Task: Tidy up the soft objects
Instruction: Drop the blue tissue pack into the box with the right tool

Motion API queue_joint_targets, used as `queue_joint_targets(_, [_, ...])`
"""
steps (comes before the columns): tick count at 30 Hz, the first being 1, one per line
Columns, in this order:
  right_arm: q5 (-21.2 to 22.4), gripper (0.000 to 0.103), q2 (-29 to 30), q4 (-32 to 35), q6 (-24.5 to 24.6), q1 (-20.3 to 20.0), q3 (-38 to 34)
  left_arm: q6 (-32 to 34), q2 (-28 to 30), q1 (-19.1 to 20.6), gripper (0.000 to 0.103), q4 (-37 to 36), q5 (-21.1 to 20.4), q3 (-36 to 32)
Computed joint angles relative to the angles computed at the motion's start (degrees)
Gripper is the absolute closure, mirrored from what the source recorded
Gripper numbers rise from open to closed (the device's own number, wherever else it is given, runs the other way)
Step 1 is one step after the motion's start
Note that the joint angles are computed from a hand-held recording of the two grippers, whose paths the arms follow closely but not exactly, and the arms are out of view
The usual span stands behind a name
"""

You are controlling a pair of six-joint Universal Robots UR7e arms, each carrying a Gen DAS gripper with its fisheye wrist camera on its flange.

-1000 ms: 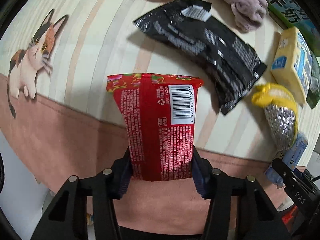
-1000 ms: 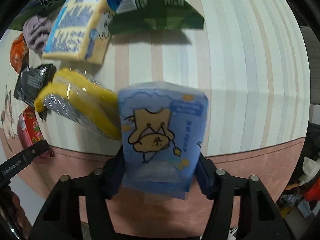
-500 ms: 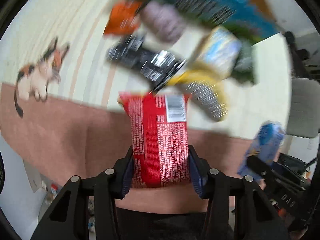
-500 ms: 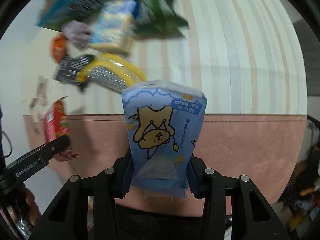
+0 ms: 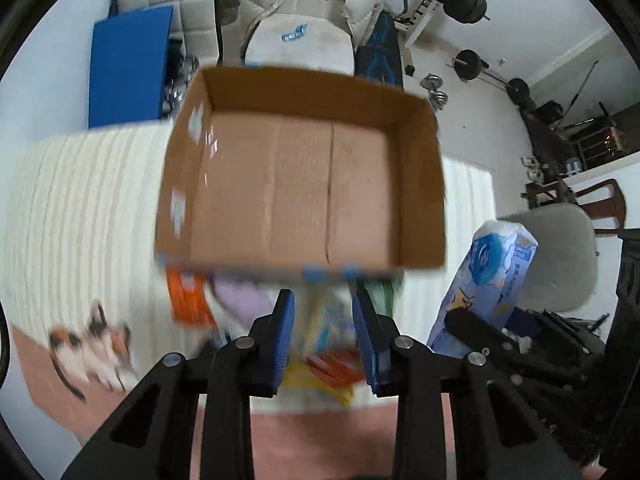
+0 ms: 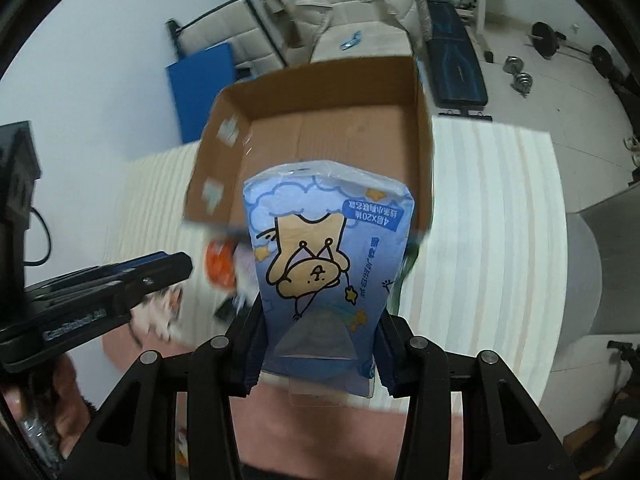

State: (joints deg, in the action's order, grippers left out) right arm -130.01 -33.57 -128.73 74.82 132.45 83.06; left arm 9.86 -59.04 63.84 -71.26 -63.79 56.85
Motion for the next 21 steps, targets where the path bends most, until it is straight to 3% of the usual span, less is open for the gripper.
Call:
queue_joint_targets(6, [0.8,0.055,2.3,-1.2,-8.3,-10.0,-4.0,1.5,12.5,0.6,0.075,0.7,-0.1,-9.8])
queue_joint_targets(15, [0.9,0.055,5.7,2.2,-12.3,-20.0,-8.5,1.7,24.0,2.3,0.075,2.5,4.3,-18.1])
queue_joint_targets(18, [0.8,0.050,6.6,3.7,-12.9,-21.5,-10.0,1.2,26.7,2.6,0.075,3.8,6.5,-21.1])
queue_joint_targets(21, [0.1,0.032,6.8,4.6,-12.3,-22.1,-10.8,1.6,27.3,2.7,0.064,3.6,7.4,-22.0])
